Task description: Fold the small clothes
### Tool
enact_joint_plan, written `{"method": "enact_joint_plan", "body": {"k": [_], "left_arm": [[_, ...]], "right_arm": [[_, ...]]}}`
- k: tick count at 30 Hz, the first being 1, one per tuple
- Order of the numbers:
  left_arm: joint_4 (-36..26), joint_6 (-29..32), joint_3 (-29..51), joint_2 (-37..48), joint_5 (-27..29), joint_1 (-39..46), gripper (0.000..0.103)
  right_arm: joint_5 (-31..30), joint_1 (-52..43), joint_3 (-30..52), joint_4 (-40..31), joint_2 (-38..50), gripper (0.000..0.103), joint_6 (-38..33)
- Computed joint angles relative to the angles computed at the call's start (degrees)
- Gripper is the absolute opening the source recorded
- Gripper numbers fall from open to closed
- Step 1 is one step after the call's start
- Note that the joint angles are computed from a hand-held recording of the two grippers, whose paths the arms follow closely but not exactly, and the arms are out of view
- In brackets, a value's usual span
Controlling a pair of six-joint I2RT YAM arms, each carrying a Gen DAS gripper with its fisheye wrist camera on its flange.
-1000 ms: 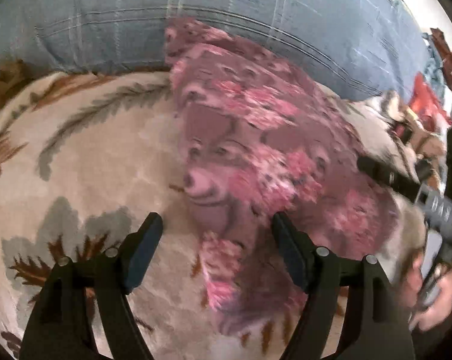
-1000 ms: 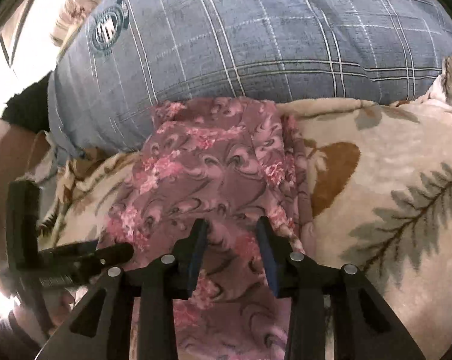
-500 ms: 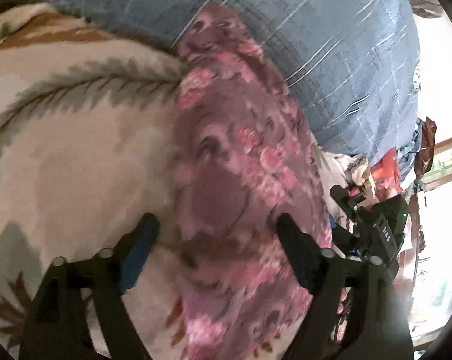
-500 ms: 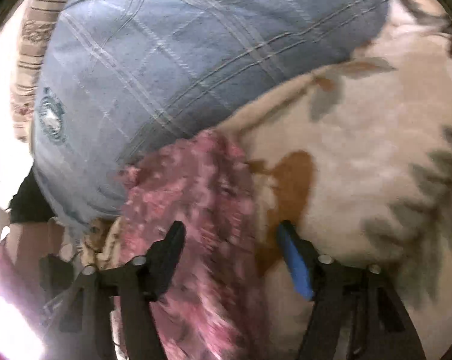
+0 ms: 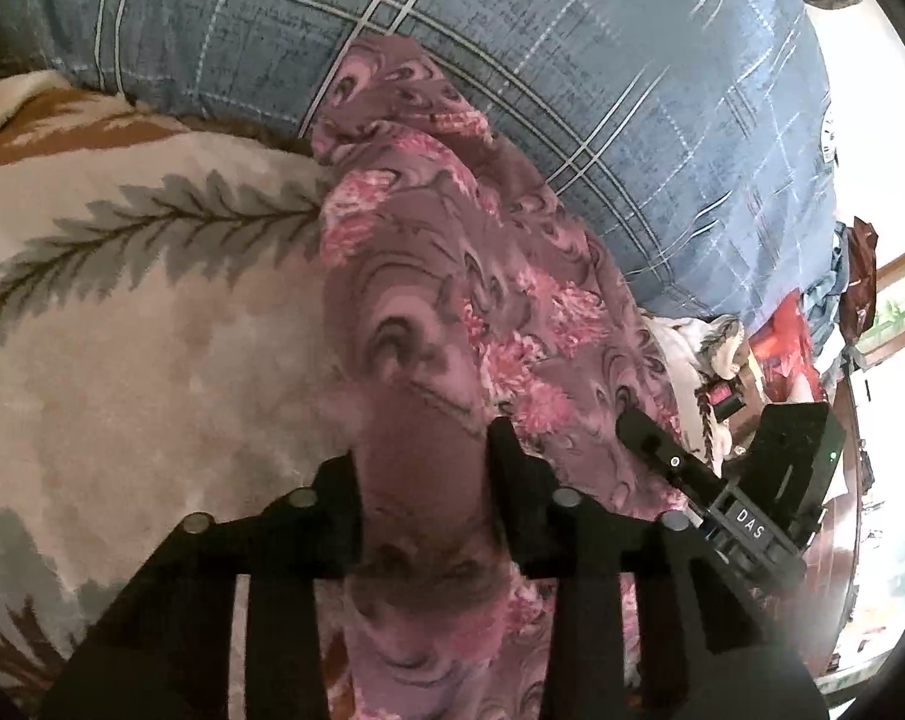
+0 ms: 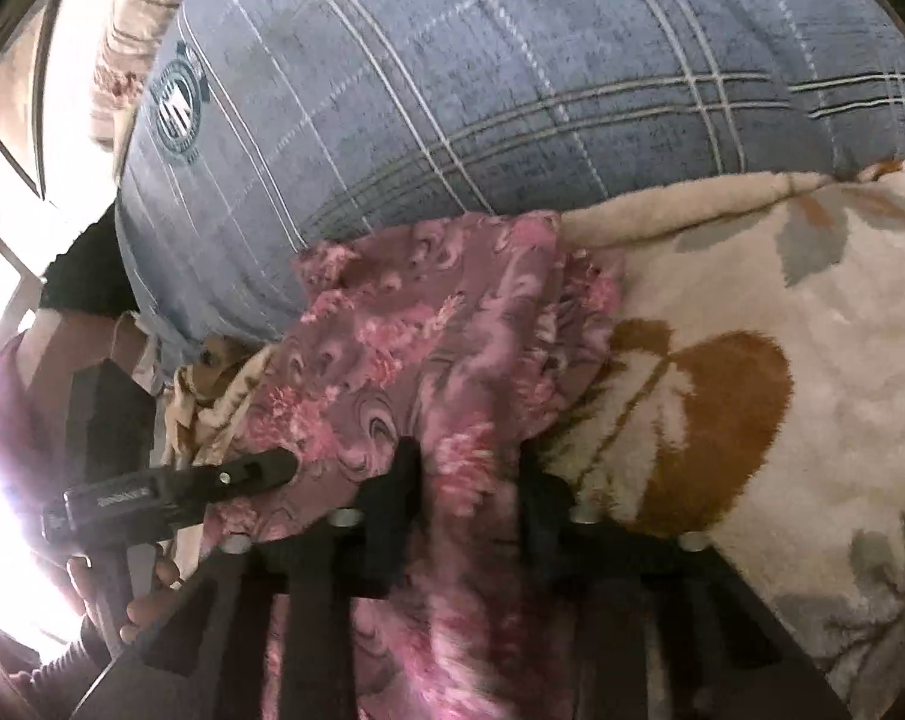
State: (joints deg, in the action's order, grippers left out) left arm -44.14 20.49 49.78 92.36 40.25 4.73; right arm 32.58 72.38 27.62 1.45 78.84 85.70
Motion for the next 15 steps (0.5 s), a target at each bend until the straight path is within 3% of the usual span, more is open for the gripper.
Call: {"method": "enact_joint_plan", "body": {"k": [9, 15], "left_arm": [[-7.39, 5.79, 0.86, -5.54, 1.12, 4.1, 0.029], [-18.72, 17.08, 3.41, -8.4, 3.31, 12.97, 0.029]], "right_arm": [[5.28, 4.99, 9.7, -12.8, 2.24, 0.023, 3.55], [8.95, 10.36, 16.69, -18.45, 4.92, 0.023, 7.96]]}}
